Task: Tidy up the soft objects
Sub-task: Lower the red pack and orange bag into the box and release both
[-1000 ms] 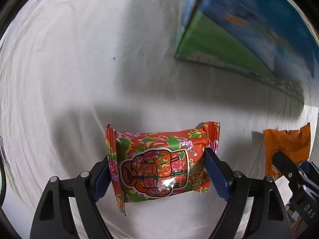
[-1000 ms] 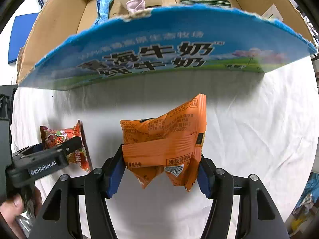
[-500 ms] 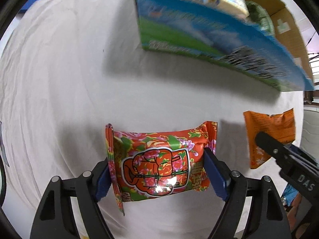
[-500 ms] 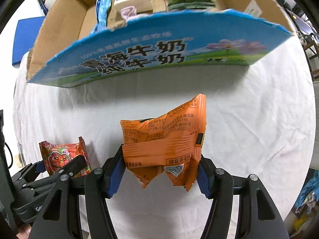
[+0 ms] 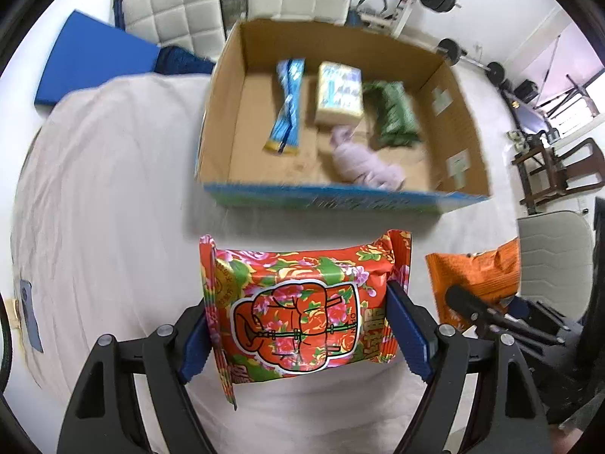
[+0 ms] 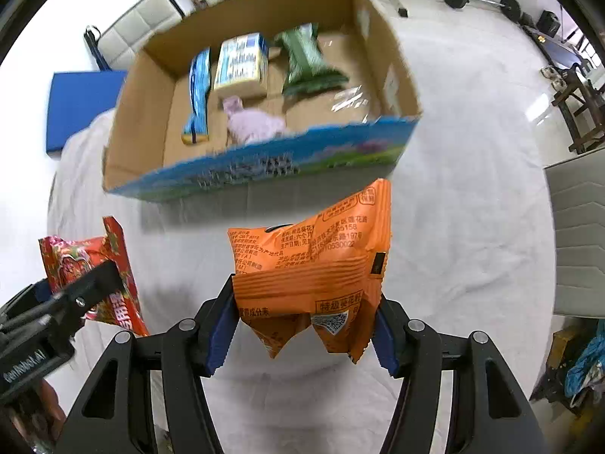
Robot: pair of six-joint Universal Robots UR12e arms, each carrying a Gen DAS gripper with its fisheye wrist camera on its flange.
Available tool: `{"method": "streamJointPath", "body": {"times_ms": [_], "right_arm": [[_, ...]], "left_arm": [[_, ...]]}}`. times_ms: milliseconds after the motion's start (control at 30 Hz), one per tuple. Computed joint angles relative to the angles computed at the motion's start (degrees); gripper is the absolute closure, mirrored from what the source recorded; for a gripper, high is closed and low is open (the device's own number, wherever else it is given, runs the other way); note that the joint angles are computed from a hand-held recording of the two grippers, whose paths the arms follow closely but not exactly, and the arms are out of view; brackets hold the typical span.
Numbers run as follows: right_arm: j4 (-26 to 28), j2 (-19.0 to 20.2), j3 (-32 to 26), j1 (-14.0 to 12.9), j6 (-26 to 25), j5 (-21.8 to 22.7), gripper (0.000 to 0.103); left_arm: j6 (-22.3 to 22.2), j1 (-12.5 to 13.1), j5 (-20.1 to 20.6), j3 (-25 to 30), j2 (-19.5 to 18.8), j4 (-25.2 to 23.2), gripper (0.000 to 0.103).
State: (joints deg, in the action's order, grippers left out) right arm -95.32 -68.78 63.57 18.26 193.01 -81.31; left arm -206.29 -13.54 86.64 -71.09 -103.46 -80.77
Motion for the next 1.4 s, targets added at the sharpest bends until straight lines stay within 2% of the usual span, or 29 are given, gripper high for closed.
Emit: {"method": "streamJointPath", "body": {"times_ms": [300,500,667,800,900,1133,1400], "right_arm": [[-1.01,-1.16,-3.10,-1.43,-0.52,1.28,0.039],[-0.32,0.43,-7.25,-2.00,-0.82,2.79,0.039],[1.10,4.27,-12.77,-2.12,-0.63,3.09,0.039],[3.53,8.82,-18.75,-2.09,-0.18,2.54,0.039],[6.09,12.50,-23.49,-1.98,0.56,2.33,0.039],[14.01,20.54,-32.85,-1.87,2.10,1.84,0.039],[16.94,23.29,-34.13,-1.84,1.92,1.09,0.039]], "left_arm": [[1.09,-0.70,0.93,3.78,-1.05,2.86,0.022],[1.84,-0.25,-0.08,6.96,-2.89,3.33,0.022],[3.43,0.88,-0.68,11.25,-6.22,1.79,0.022],[3.43,2.27,-1.66,14.46,-9.18,0.12,0.022],[3.27,3.46,-3.52,17.05,-11.63,-2.38,0.022],[4.58,4.39,-2.71,21.28,-16.27,-7.82,0.022],[4.39,4.90,-2.77,21.28,-18.18,-10.34,0.022]]}}
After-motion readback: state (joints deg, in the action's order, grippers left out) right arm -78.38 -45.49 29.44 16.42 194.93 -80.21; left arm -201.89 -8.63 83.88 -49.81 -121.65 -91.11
